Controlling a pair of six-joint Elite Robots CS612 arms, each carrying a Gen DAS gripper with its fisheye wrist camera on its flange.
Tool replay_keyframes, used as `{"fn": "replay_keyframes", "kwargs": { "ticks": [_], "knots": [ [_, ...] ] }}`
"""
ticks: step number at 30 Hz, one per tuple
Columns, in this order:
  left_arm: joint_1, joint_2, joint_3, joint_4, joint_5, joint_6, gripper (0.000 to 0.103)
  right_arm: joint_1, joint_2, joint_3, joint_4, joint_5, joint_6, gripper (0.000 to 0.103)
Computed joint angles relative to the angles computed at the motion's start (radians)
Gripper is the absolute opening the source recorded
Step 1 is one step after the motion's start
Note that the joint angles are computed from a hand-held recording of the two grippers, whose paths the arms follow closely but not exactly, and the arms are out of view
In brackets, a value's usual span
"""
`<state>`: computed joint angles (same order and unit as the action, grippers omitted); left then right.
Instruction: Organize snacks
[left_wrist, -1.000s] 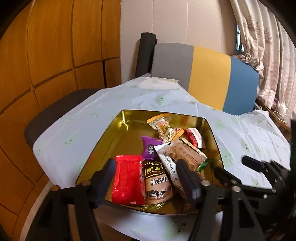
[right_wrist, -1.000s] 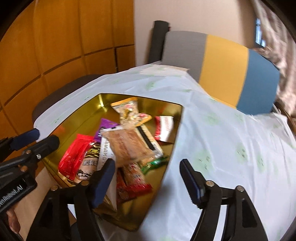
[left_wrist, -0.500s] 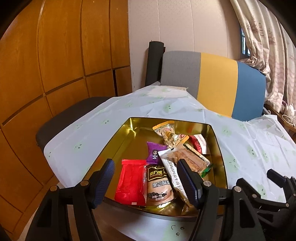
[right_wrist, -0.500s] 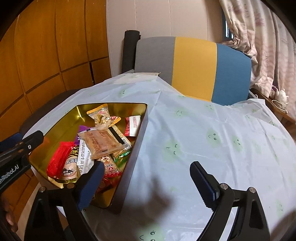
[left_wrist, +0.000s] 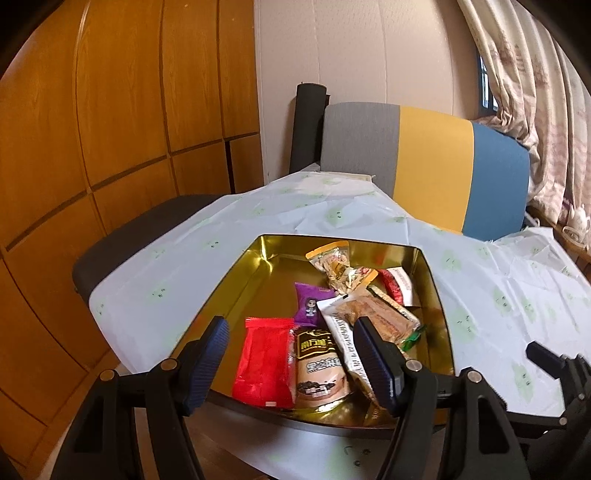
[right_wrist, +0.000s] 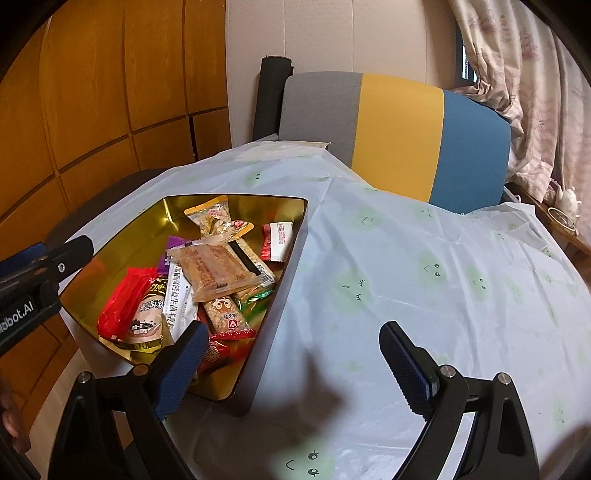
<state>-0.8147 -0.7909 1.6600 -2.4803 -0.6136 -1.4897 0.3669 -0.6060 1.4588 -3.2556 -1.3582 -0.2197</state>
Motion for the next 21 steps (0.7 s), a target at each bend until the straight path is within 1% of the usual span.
{"fn": "replay_keyframes", "kwargs": {
  "ticks": [4,8,11,21],
  "knots": [
    [0.001,-0.001,0.006,-0.020,-0.003,-0.007,0.071,0.001,-0.001,0.000,0.008,-0.003,-0.004,0.095],
    [0.002,-0.003,0.005,0.002,-0.002,-0.024,0.071,0.002,-0.001,0.002,0.009,-0.005,-0.008,0.095],
    [0.003,-0.005,0.011,-0.015,-0.011,-0.019,0.071,0.003,0.000,-0.001,0.014,-0.006,-0.008,0.095],
    [0.003,-0.005,0.010,-0.004,-0.013,-0.029,0.071,0.004,0.001,0.000,0.010,-0.007,-0.011,0.095]
  ]
}}
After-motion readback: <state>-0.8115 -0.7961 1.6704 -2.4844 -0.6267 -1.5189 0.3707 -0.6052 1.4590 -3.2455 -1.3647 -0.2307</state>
